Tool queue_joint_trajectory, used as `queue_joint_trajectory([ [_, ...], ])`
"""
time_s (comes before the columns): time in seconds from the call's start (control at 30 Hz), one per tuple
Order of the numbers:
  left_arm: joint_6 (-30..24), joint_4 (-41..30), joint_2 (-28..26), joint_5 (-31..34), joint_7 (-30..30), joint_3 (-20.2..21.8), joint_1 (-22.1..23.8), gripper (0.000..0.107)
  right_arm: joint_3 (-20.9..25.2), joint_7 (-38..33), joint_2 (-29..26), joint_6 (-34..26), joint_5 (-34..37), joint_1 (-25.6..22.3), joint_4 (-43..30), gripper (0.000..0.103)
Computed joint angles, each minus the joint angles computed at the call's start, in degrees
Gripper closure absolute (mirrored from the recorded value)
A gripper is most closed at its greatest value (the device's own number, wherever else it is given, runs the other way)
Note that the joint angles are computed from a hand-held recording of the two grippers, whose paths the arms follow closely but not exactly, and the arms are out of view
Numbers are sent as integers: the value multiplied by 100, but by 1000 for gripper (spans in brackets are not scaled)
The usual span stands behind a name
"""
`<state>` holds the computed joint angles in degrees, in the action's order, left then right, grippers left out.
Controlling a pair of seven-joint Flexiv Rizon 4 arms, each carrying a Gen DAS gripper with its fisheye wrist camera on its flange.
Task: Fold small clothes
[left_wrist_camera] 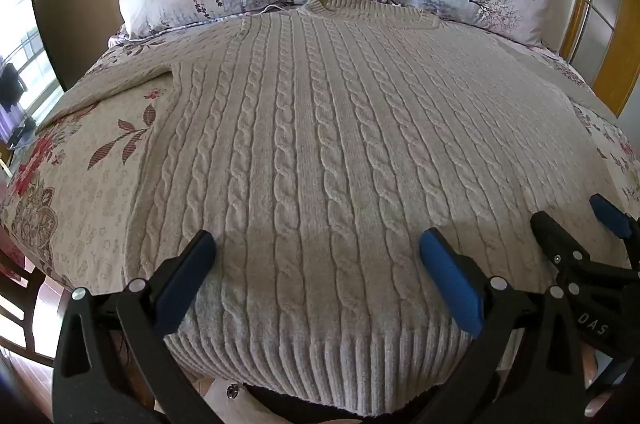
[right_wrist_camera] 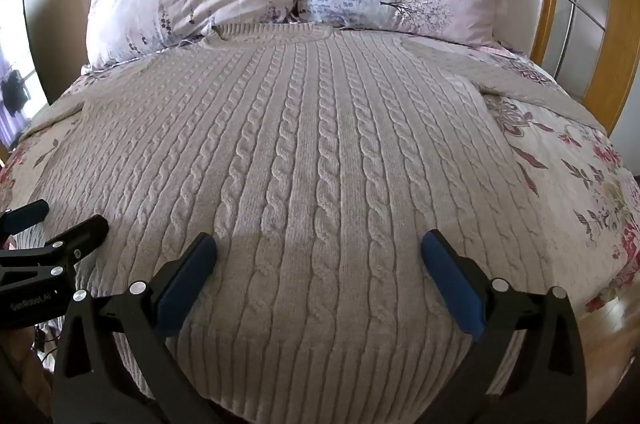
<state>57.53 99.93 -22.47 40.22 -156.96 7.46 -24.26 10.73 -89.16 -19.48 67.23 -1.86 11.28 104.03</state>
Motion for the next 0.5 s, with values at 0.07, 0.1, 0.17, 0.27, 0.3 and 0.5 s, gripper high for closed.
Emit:
queue_joint_trajectory([
  [0.07,-3,-4,-1,16,-10,4,-5,5,3,-5,2,2,7,-3,1,1],
  [0.1,-5,-8,-1,29,-21,7,-10,5,1,-8,3,18,7,-3,7,1],
  [0.17,-1,-9,-1,43,-36,8,-11,5,-2,-8,6,35,5,-1,16,1],
  [0.27,3,-11,-1,64,-52,9,-13,5,0,-11,11,38,7,-5,22,1],
  [0.3,3,-11,-1,65,-52,7,-12,5,0,-11,10,39,8,-5,20,1],
  [0.5,3,-16,-1,91,-77,9,-16,5,-3,-6,-6,141,1,-3,74,1],
])
